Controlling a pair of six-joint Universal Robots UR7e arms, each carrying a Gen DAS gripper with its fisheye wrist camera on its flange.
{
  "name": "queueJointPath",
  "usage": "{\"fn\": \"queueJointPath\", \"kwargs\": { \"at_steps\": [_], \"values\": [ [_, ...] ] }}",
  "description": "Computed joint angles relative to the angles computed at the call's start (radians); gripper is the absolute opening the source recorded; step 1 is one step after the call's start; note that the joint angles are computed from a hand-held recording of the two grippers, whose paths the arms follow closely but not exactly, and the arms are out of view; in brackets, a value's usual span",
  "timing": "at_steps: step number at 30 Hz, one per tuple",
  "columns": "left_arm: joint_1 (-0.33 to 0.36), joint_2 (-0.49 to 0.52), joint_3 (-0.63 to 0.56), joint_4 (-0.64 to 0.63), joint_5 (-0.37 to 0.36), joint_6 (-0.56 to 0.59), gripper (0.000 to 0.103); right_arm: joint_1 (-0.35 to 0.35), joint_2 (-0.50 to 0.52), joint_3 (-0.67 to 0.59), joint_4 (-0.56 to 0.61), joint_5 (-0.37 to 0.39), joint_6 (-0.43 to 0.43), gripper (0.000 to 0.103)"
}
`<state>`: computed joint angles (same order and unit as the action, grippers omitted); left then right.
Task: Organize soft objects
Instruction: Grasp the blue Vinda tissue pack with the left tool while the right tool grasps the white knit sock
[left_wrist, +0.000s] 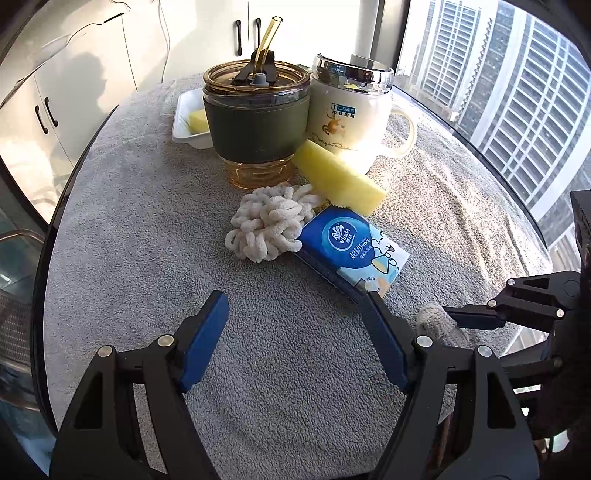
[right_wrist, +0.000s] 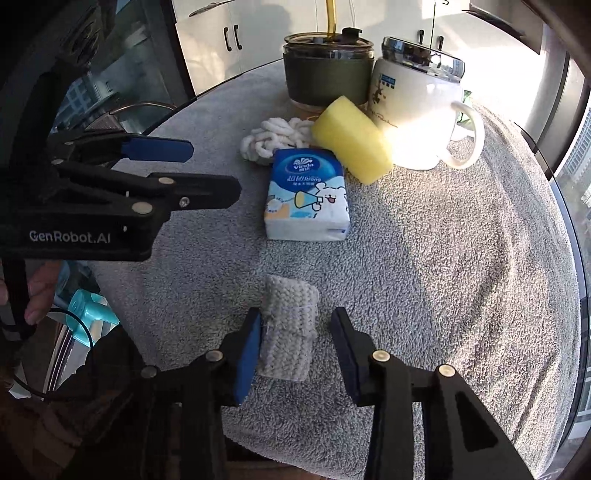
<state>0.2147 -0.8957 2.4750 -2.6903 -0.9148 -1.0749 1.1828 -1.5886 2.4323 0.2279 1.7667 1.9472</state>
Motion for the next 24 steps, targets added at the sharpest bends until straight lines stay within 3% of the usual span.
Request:
{"fn": "queueJointPath", "kwargs": {
  "at_steps": [6,9,18,24],
  "values": [
    [0.040,0.047,-0.035,-0.100,-0.065,0.082,0.073,-0.035,-0.062,-0.013,0.034,-0.026,-0.003,0.029],
    [0.054,0.076,-0.074,-0.081,-0.077,0.087,0.073,-0.063,-0.104,-0.016,0.055,-0.045,-0.006,0.029],
    [0.091,0.148,-0.166,-0.011,-0.046,0.045,0.073,-0.134,-0.164,-0.041,0.112,-0.079,-0.033,0.029],
    [0.107,0.187,-0.220,0.065,-0.015,-0.049,0.073,-0.131,-0.153,-0.042,0.105,-0.085,-0.022,0.029]
  ]
}}
